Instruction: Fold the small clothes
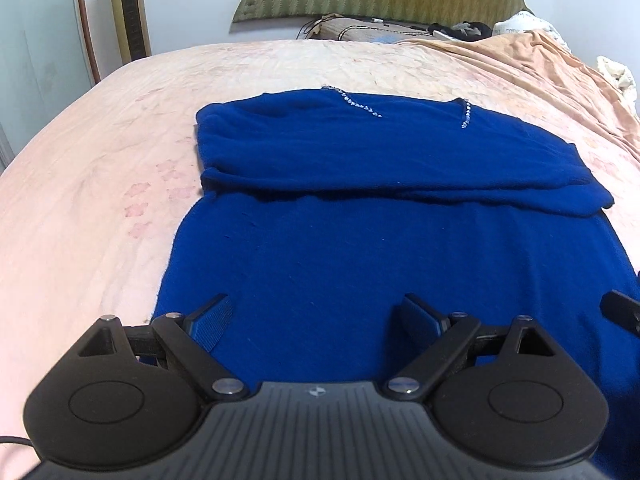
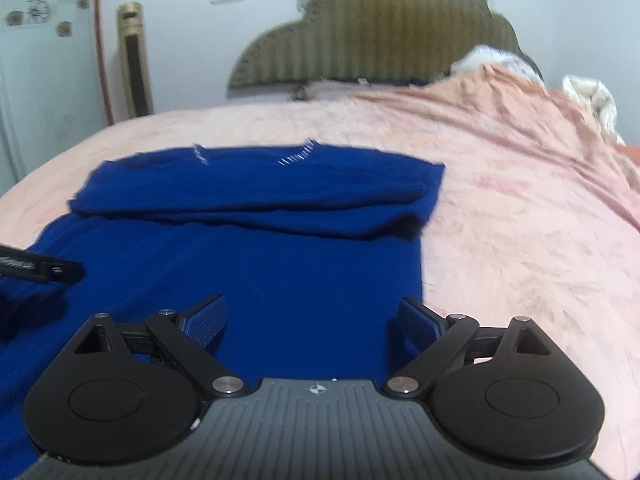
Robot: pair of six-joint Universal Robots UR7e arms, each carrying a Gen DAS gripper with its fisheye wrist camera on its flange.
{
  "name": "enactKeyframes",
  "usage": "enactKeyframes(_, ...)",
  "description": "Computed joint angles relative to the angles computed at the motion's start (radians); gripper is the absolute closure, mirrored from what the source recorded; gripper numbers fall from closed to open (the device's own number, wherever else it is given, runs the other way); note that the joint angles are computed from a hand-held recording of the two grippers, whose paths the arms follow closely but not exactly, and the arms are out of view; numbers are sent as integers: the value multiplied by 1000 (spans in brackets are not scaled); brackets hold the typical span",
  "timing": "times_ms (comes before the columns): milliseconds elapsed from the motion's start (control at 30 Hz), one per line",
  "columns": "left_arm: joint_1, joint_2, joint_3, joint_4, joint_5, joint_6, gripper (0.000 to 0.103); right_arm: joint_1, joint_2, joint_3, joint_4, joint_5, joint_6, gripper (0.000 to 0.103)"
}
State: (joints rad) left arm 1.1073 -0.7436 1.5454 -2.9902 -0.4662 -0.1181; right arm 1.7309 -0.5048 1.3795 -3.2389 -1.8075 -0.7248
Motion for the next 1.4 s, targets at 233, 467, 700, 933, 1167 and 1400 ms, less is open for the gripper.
enactKeyframes(233, -19, 3, 7, -7, -4, 12, 11, -1, -21, 66, -125, 74, -70, 8)
enactKeyframes(467, -22, 9, 4, 14, 7, -8, 11, -19, -65, 79, 37, 113, 57, 7)
enactKeyframes(700, -36, -10, 27, 16, -14, -9, 11, -13, -55, 82, 26, 173, 94, 11)
enactKeyframes(933, -40, -28, 56, -21, -53, 16, 11, 10, -94, 47, 74, -79, 43, 2)
enactKeyframes(1167, -42, -58, 104, -34, -30, 13, 11, -20, -125, 49, 217, -3, 124, 6)
enactKeyframes(1400, -33, -102, 159, -16, 23, -64, 11, -35, -126, 19, 235, -51, 191, 6)
